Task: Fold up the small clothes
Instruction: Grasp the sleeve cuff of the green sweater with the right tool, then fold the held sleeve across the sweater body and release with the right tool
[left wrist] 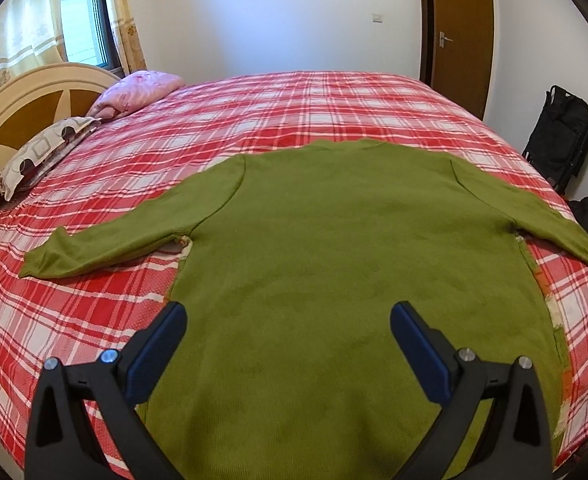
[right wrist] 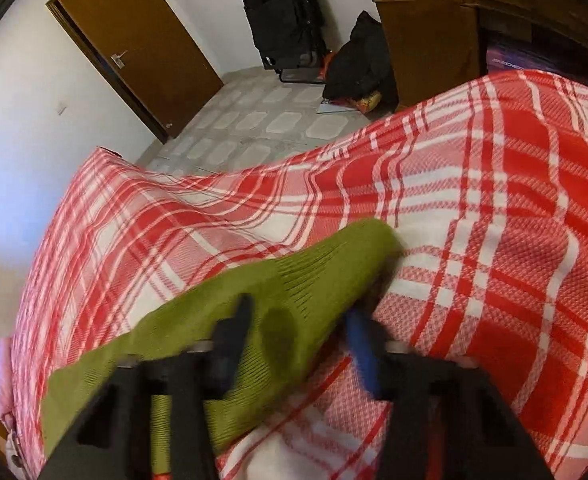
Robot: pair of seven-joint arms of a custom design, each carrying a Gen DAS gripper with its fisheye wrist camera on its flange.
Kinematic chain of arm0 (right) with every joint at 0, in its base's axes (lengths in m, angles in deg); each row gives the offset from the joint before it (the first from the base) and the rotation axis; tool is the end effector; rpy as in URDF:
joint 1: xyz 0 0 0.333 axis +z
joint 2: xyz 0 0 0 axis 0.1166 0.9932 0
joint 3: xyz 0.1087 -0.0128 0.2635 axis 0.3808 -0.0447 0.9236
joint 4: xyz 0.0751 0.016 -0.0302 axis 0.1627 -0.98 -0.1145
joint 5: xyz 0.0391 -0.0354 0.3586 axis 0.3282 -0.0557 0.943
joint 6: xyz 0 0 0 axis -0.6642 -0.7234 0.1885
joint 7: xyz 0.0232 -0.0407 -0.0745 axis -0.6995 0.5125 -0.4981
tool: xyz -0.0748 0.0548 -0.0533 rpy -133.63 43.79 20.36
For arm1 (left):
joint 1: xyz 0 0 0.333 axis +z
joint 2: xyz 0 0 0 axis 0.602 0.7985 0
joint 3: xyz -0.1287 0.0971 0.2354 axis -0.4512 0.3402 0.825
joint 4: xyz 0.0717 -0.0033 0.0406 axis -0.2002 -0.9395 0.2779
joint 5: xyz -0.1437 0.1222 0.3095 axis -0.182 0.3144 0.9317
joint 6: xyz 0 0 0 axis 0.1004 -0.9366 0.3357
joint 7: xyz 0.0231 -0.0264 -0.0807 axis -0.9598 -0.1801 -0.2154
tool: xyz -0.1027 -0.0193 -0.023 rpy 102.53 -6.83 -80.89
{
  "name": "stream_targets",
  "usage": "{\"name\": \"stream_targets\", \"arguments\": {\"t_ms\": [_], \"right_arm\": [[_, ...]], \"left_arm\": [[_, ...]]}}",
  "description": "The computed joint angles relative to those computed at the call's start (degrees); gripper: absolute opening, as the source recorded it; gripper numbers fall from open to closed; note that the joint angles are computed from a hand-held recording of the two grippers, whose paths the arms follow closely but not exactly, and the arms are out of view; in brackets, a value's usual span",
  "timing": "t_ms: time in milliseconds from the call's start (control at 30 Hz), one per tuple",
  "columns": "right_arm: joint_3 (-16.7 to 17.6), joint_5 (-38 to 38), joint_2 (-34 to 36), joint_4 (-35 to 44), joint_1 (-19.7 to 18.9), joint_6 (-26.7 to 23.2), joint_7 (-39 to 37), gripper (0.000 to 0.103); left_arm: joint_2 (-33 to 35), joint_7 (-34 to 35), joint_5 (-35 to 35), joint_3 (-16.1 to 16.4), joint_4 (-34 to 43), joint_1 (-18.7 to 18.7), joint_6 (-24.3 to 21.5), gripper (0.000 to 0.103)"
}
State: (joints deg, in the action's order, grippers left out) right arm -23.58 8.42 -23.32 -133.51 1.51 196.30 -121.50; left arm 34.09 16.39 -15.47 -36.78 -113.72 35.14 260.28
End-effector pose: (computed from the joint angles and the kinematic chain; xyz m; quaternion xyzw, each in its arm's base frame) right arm 0.5151 -0.0819 0.3887 -0.1423 0.9405 -0.2489 0.1824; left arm 0.5343 -0.0895 0.4408 -0.5655 0.7310 -0.2775 0.2623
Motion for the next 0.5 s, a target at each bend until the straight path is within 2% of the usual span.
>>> {"name": "stream_targets", "arguments": {"t_ms": [33, 67, 167, 300, 500], "right_arm": [[0.05, -0.05, -0.17, -0.11, 0.03, -0.99, -0.70, 0.011], [-0.09, -0.45, -0.02, -0.19, -0.13, -0.64, -1.05, 0.009], [-0.13, -0.73, -1.08, -1.17, -0.29, 0.46, -2.82, 0.007], [2.04, -10.80, -5.81, -1.97, -0.60, -0.80, 4.13, 0.006], [6.65, -14.79, -6.10, 6.77, 3.64, -3.22, -3.59, 0.005]], "left_arm": [[0.18, 0.31, -0.43, 0.01, 0.23, -0.02, -0.29, 0.103], [0.35, 0.56, -0.80, 0.06, 0.39, -0.02, -0.55, 0.103], [0.92, 1.85, -2.53, 0.22, 0.85, -0.05, -0.94, 0.103], [0.84, 5.79, -7.43, 0.24, 1.04, 0.02, -1.54, 0.103], [-0.23, 12.12, -15.74, 0.39, 0.45, 0.05, -0.22, 0.103]]}}
